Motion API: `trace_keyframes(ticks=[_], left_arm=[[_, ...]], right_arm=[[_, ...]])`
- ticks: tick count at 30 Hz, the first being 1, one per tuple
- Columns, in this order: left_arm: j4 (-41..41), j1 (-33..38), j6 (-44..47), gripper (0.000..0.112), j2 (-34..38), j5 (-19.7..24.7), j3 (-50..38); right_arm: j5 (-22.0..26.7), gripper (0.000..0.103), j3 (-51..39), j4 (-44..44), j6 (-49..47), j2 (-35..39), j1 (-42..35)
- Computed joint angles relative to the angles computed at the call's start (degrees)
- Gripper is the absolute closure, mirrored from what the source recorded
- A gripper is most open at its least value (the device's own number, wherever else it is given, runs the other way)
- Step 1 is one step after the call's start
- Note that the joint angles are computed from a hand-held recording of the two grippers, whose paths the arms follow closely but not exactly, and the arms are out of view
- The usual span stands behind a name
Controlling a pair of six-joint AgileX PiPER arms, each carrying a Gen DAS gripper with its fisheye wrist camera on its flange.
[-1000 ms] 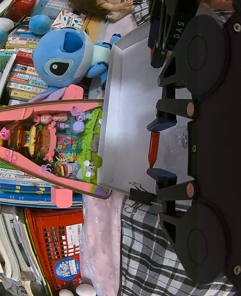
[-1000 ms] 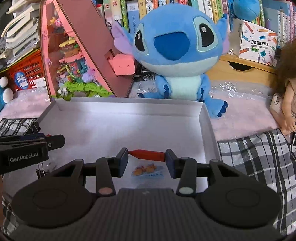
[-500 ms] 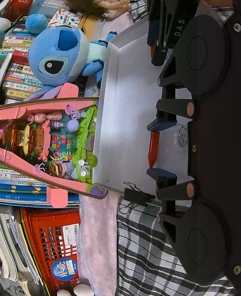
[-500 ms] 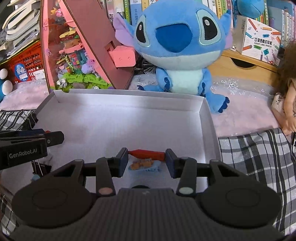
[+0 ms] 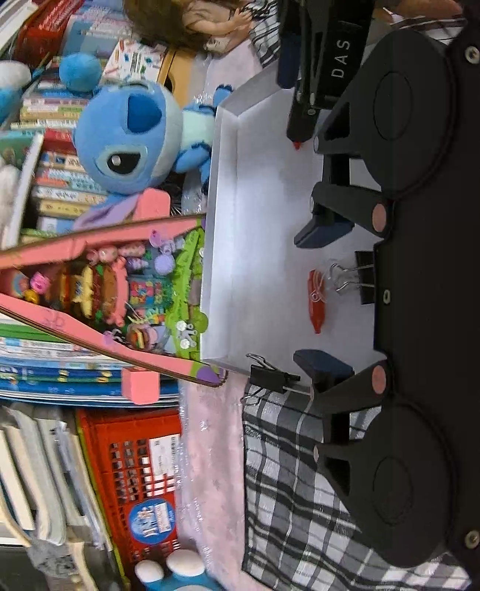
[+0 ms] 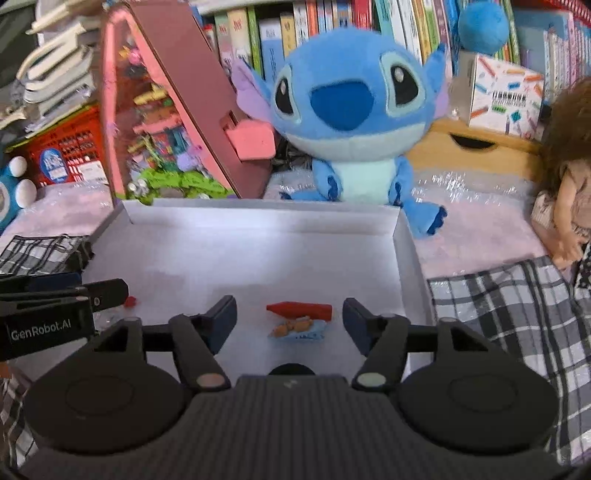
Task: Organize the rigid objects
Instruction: 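Open both tools releasing the orange and red pieces into the box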
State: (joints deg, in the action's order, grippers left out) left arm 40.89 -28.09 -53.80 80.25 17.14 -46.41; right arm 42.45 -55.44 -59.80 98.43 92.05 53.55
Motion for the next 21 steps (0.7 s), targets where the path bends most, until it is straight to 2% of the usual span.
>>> trace_keyframes(ticks=[2, 6, 14, 21], left_arm=[[1.81, -1.11, -1.54, 0.043, -2.67, 0.7, 1.69], [0.4, -2.96, 0.02, 0.038, -8.3, 1.97, 4.85], [0.98, -8.7, -0.4, 0.03, -21.06, 5.56, 12.1], [-1.6, -14.93, -1.39, 0.029, -30.95, 10.68, 18.6]], right_arm=[[2.08, 0.025, 0.81, -1.65, 1.45, -1.12, 1.98], [4.91, 0.02, 3.69, -4.11, 4.54, -4.51, 6.18], [13.14, 0.016, 8.01, -6.91, 7.82, -9.37, 17.85], [23.49, 0.013, 9.97, -7.4, 11.68, -9.95, 30.14]])
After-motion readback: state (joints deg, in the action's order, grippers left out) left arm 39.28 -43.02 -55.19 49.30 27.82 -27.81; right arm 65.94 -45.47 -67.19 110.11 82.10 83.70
